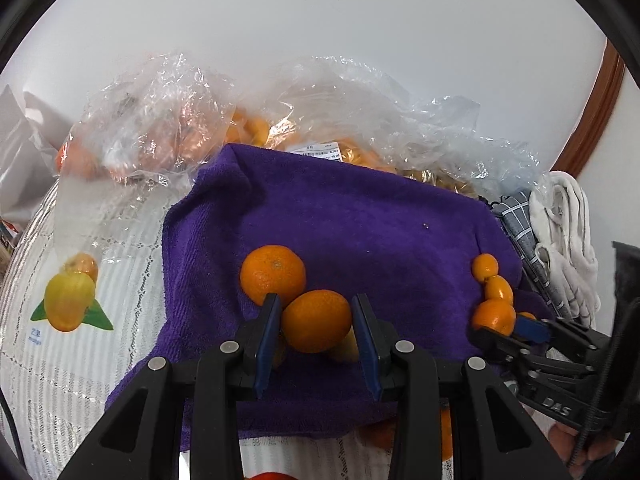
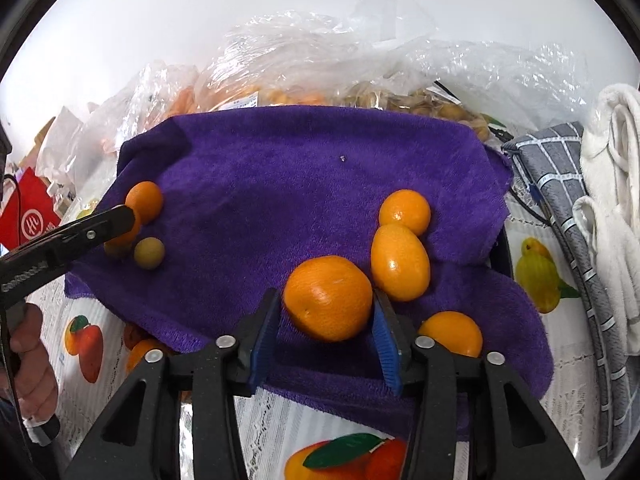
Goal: Organize fruits
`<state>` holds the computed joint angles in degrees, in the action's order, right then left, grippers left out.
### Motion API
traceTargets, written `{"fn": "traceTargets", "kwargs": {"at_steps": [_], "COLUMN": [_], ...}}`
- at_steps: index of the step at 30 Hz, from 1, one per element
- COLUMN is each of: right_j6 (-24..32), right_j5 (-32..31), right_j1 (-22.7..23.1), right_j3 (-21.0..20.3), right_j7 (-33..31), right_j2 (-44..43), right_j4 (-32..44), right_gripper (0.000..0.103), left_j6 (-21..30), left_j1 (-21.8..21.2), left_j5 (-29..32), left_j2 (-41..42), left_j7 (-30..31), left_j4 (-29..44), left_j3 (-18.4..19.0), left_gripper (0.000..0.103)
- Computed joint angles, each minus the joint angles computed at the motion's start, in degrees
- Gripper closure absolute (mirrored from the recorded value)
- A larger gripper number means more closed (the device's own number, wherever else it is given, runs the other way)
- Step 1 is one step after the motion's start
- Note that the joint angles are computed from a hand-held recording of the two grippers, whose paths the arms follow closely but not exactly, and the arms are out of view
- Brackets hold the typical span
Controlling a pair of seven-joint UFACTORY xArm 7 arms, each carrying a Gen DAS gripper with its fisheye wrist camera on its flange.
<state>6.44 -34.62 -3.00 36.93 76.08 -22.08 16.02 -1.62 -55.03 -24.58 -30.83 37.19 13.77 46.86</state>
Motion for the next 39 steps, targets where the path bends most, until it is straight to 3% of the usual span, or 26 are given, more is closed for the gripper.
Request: {"fn": "traceTargets", "kwargs": {"at_steps": [6,17,24,28,33,39], "right_j6": [2.2,10.6,16.8,20.9,24.0,23.2], "right_j5": [4.4,10.3,13.9,15.3,16.3,13.8], "right_j1": [6.8,15.1,20.9,23.5,26.5,26.3], "right_j3": [-3.6,-6.4,-9.2,-9.0,-8.0,-4.4], "right_j7": [-1.6,-1.7,-0.4,1.2,4.6,8.2], "right_j2": [-6.4,-13.6,-19.9,-22.6,-25.2,-19.6], "right_j4": [-2.7,-5.3,-7.9,-8.1,-8.3,-4.7], "right_gripper": [0.038,0.038,0.038,0.038,0.038,0.046], "left_j6": [-1.1,-2.9,1.2,5.2,10.1,18.0], "left_j1": [0.0,-0.8,3.8,10.1,21.8,36.1], "left_j5": [0.7,4.1,3.6,2.3,2.3,3.3], "left_j2": [0.8,1.2,-1.2,-5.3,-12.1,-15.7], "left_j7": [-1.1,-3.4,-3.4,-2.2,-0.2,5.2], "left_j4": [-0.3,-0.7,-0.8,-1.7,-5.4,-7.8], "left_j3": [-0.3,0.9,-2.4,-7.5,-15.4,-18.0], "left_gripper": [0.068,0.068,0.063,0.058,0.051,0.051]}}
